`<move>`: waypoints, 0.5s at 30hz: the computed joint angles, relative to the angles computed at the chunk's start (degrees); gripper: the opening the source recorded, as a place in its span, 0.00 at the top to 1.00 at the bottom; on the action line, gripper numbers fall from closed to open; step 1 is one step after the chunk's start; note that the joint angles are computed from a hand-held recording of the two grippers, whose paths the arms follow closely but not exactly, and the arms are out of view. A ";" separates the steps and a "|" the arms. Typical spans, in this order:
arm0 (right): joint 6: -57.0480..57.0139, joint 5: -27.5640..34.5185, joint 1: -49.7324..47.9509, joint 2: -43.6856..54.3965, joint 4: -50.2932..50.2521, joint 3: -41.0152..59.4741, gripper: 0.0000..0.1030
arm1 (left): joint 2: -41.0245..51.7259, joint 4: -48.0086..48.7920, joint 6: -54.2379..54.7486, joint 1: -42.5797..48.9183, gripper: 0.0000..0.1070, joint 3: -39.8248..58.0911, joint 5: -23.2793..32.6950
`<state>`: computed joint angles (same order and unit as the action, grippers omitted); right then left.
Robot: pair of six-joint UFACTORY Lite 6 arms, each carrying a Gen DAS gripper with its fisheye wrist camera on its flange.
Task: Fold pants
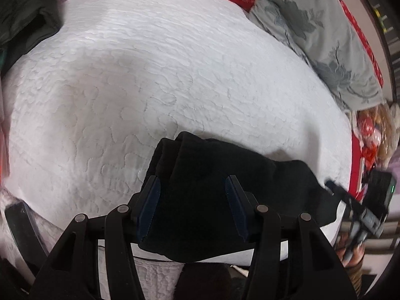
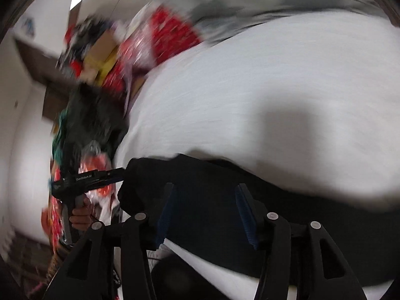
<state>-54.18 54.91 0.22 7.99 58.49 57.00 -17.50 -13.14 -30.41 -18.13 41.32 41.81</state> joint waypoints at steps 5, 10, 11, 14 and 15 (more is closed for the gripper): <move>6.33 -6.31 12.86 13.48 -5.09 14.51 0.48 | 2.75 -3.18 6.58 0.95 0.51 1.31 -0.32; 8.37 -4.70 15.94 21.22 -9.98 21.78 0.46 | 6.75 -2.83 8.65 -1.33 0.51 3.21 -1.67; 8.65 -5.23 16.84 22.19 -11.13 22.52 0.46 | 6.96 0.05 5.64 -2.95 0.51 3.34 -2.22; 6.79 -8.47 18.83 21.50 -12.95 21.58 0.70 | 8.78 9.75 -5.18 -7.44 0.79 5.07 -0.85; 7.43 -9.03 19.55 21.57 -14.14 21.90 0.88 | 9.13 11.18 -7.24 -8.00 0.79 5.74 -0.02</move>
